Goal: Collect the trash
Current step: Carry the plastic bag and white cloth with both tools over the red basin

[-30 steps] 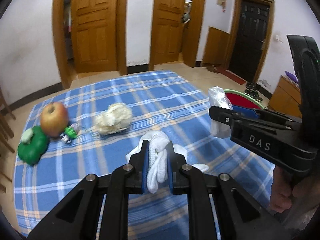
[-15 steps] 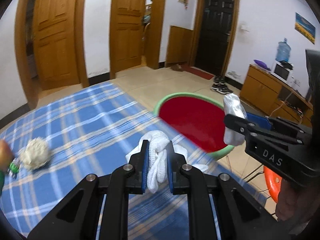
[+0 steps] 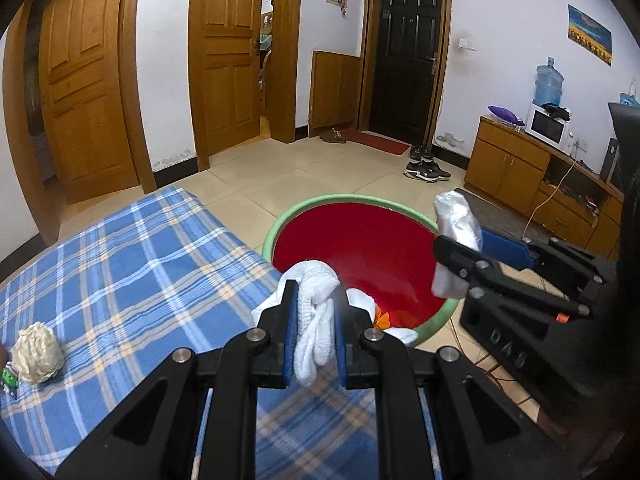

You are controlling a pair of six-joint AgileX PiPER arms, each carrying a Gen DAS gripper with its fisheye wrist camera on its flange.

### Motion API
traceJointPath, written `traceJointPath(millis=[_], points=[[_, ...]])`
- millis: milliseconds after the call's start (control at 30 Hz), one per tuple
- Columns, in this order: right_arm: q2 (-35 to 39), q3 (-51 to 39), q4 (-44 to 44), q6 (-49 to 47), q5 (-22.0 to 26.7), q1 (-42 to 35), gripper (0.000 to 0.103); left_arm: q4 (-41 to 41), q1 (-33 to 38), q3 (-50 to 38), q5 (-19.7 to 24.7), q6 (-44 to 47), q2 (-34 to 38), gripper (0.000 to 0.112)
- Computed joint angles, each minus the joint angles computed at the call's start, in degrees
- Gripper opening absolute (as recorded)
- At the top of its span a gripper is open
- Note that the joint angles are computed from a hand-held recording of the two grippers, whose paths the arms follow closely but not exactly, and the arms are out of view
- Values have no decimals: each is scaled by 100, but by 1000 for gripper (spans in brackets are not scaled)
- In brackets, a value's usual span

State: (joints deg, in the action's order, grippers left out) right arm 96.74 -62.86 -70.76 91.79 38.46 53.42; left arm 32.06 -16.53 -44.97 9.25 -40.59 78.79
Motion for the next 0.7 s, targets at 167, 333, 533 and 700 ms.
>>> traceJointPath(millis=[167,333,533,700], points=[[187,-102,-155,150,-141,-123,32,156,36,-328,-137,-173,483,15],[289,-186,-240,246,-405,-434,32,444,102,-648,-201,-480,887,15],[394,-259,-121,414,-838,-815,32,380,108,-1179,-108,-438,1413,15],[425,-285,-54,608,-866,-921,32,1243,23,-1330,-140,-1238,1660,15]])
